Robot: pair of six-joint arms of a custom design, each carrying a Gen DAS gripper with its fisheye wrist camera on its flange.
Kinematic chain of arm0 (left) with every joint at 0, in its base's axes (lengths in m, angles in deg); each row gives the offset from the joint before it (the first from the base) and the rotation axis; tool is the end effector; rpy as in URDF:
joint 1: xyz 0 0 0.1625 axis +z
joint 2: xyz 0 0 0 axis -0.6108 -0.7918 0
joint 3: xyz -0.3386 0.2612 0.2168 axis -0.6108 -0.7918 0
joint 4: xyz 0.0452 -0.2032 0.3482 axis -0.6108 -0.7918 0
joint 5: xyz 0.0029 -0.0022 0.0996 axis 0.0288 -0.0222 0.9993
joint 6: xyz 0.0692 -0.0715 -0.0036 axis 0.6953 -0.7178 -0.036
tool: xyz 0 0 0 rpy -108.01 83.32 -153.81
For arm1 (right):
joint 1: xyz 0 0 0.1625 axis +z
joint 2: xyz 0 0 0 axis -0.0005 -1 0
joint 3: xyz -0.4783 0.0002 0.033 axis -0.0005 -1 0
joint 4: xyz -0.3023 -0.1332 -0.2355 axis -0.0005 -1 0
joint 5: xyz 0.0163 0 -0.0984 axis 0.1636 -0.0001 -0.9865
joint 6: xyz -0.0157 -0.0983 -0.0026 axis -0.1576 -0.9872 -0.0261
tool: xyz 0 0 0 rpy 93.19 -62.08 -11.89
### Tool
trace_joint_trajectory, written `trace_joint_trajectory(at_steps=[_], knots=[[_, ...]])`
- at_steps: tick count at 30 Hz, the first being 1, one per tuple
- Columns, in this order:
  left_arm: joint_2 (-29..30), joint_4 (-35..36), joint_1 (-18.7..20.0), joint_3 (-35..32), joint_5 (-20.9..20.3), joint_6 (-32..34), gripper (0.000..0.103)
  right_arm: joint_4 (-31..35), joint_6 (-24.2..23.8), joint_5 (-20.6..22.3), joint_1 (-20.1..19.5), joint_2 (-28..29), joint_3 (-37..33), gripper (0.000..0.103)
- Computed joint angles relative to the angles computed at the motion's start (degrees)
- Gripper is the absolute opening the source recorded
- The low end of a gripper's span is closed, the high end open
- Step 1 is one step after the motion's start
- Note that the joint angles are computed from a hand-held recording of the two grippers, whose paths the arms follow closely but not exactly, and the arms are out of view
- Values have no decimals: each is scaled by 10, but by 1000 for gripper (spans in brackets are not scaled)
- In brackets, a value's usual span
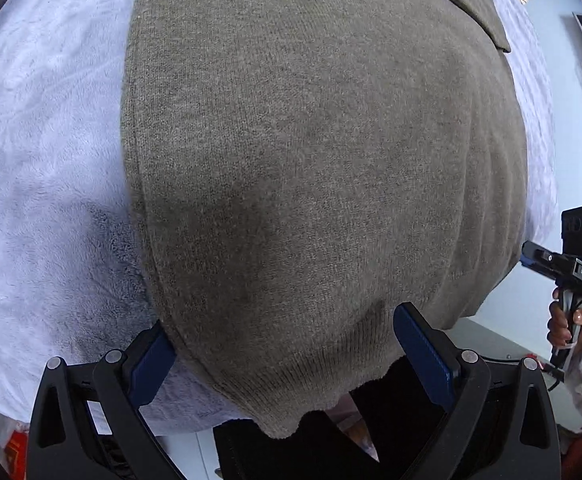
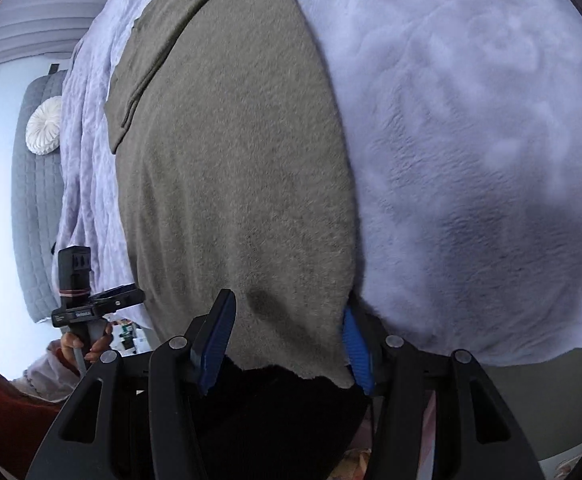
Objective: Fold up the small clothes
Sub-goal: 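Grasp the sweater's ribbed hem with both grippers and lift it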
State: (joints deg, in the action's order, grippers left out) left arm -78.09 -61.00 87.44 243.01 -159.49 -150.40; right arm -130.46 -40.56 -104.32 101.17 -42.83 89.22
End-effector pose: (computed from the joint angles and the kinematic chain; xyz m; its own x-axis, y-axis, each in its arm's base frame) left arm -0.0104 -0.2514 0.2154 -0.8661 -0.4200 -0.2710 -0.4060 0.9074 -0.1085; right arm 0.2064 -0.4040 0.0086 -0.9900 -0.0100 0.1409 0.0244 0.9704 0.2402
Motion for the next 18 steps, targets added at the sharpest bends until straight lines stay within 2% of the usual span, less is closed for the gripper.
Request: trace_joint_trajectory(at_steps=[1, 2, 3, 4, 5, 6, 9, 13, 17, 18], knots=[[-4, 6, -6, 0, 2, -9, 87, 2, 4, 12, -2, 4, -1, 55], [-5, 17, -8, -4, 5, -12, 67, 7, 6, 23, -2, 9, -4, 42], [-31, 47, -16, -5, 4, -17, 59, 18, 5, 31, 0, 14, -10, 18], [-35, 54, -6, -13, 4, -5, 40, 18, 3, 39, 2, 19, -12, 9], [-50, 38, 3, -11, -6, 5, 22, 9, 3, 55, 1, 23, -11, 9], [-51, 17, 18, -11, -16, 17, 17, -4, 4, 79, -3, 25, -10, 9], [-77, -34, 57, -18, -26, 48, 17, -52, 12, 140, -8, 32, -8, 9], [-94, -110, 81, -28, -2, 57, 17, -118, 27, 207, -5, 51, -28, 9], [-63, -209, 118, -56, 31, 104, 17, -179, 38, 271, -3, 85, -78, 7], [-59, -212, 127, -68, 39, 123, 17, -177, 36, 279, -3, 88, -92, 7]])
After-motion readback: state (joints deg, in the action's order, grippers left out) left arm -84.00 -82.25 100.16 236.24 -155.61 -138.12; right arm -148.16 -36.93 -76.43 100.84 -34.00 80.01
